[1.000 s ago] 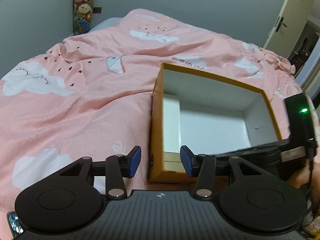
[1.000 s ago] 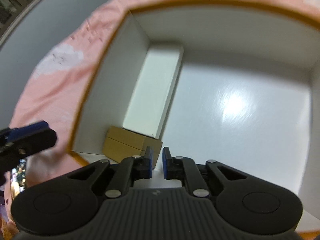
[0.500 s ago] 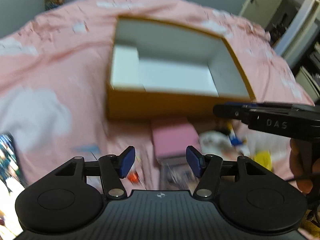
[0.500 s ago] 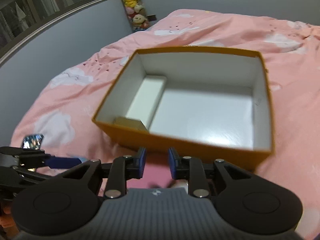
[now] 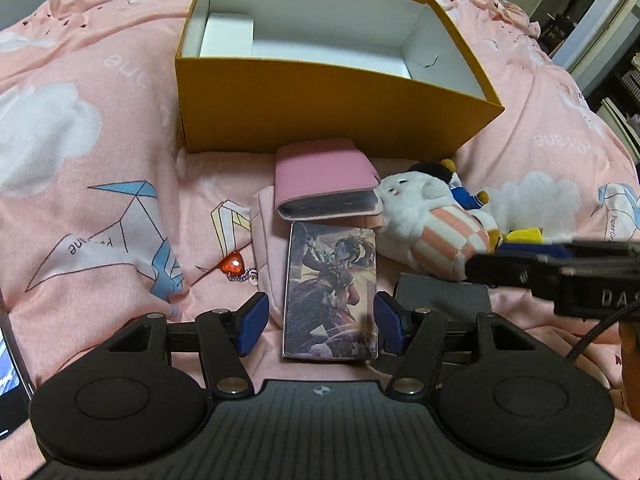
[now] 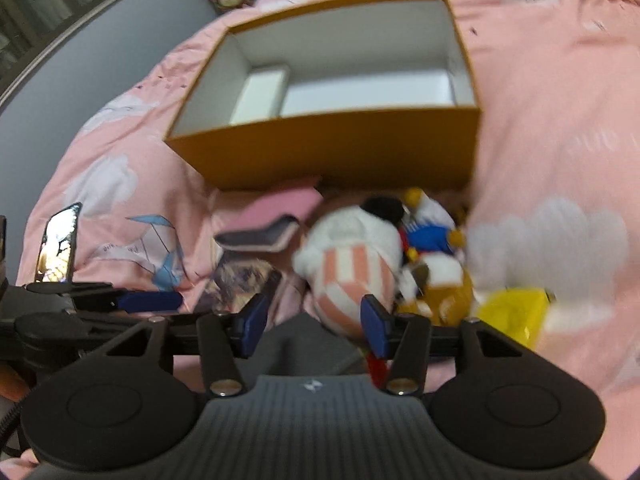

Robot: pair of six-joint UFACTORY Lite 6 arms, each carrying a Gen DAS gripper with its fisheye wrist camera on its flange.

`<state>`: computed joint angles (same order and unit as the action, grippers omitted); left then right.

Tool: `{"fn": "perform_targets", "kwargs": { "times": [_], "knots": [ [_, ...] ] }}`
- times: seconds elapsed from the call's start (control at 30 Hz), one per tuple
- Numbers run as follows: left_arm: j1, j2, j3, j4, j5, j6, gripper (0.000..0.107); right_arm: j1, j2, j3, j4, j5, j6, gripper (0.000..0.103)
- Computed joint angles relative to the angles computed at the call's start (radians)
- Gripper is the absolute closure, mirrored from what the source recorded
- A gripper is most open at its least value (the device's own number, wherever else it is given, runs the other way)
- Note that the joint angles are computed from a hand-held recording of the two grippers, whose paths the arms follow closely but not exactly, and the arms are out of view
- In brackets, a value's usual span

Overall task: Organize objects
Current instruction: 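Grasp the anime card with the left gripper while the right gripper grasps the black case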

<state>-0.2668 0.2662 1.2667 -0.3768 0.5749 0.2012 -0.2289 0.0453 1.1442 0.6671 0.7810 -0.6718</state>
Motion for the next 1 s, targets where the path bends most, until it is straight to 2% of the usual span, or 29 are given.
{"fn": "perform_targets", "kwargs": {
  "times": [0.2,0.3,0.47,0.57,0.63,1.0],
  "knots": [
    [-0.014,0.0,-0.008,-0.004,-0.013,0.008,0.033,-0.059,0.057,-0.004,-0.035,0.084,0.122,0.044],
    [-0.015,0.0,-0.012,-0.007,-0.016,0.011,0.033,-0.099,0.118,-0.002,0.03,0.158,0.109,0.034],
    [-0.008,0.009,-0.009,-0.024,-0.012,0.017,0.031,-0.124,0.169,-0.012,0.101,0.215,0.103,0.034],
    [-0.008,0.02,-0.003,-0.038,-0.01,0.031,0.031,-0.125,0.176,-0.018,0.124,0.224,0.096,0.038],
    [-0.007,0.025,-0.001,-0.047,-0.009,0.04,0.03,-0.126,0.161,-0.029,0.136,0.218,0.089,0.047],
    [-0.015,0.081,0.052,-0.019,0.012,0.03,0.028,-0.097,-0.01,-0.037,0.102,0.156,0.055,0.064]
  ]
}}
